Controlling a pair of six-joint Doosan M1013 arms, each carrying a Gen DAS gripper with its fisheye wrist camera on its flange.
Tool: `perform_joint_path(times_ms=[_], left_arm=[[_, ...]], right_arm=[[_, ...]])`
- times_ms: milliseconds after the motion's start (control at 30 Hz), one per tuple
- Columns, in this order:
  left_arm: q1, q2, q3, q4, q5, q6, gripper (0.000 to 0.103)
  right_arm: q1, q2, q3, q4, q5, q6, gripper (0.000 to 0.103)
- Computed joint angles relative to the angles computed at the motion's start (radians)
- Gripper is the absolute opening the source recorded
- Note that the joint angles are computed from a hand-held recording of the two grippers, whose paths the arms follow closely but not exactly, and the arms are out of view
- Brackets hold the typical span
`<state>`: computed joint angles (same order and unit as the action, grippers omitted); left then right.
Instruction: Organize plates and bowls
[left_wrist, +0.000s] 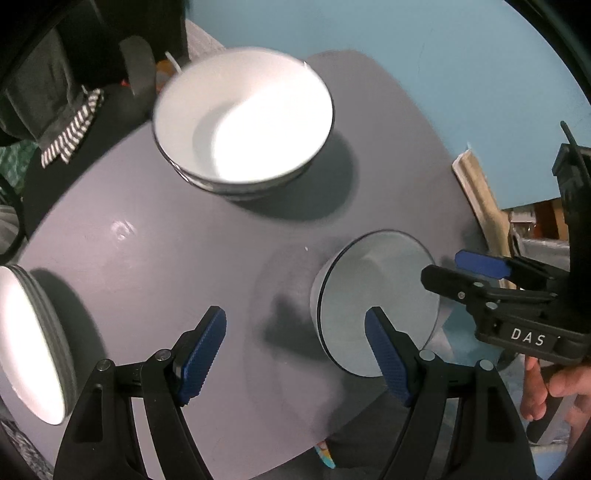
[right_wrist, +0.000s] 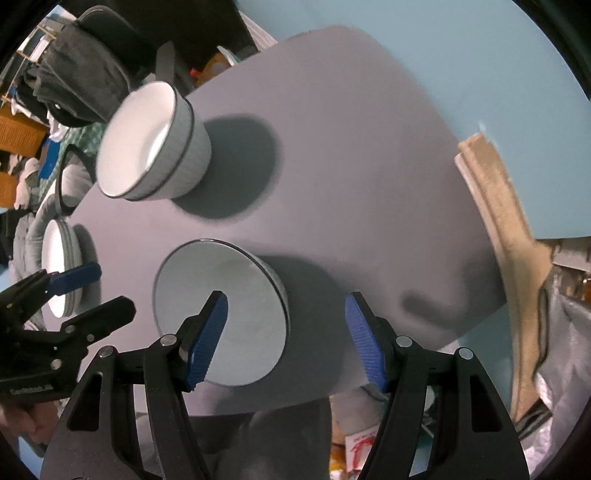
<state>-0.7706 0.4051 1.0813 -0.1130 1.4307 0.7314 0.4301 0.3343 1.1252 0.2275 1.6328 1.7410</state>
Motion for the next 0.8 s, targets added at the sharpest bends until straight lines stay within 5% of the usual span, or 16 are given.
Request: perform_joint_path(times_ms=[233, 300, 800], left_arm=[[-0.003, -0.001, 0.041, -0.024, -0.041, -0.025, 0.079], [-0.001, 0.000, 0.050, -0.035, -0.046, -0.034, 0.072], [0.017, 0.004, 0.089, -0.120, -0.090, -0.043, 0.041]], right_arm=[[-0.008, -0.014, 0.065, 0.024, -0.033, -0.015, 0.066], [-0.012, -0.019, 0.079, 0.039, -0.042, -0.012, 0.066], [-0.029, -0.026, 0.108, 0.068, -0.037, -0.046, 0.027]])
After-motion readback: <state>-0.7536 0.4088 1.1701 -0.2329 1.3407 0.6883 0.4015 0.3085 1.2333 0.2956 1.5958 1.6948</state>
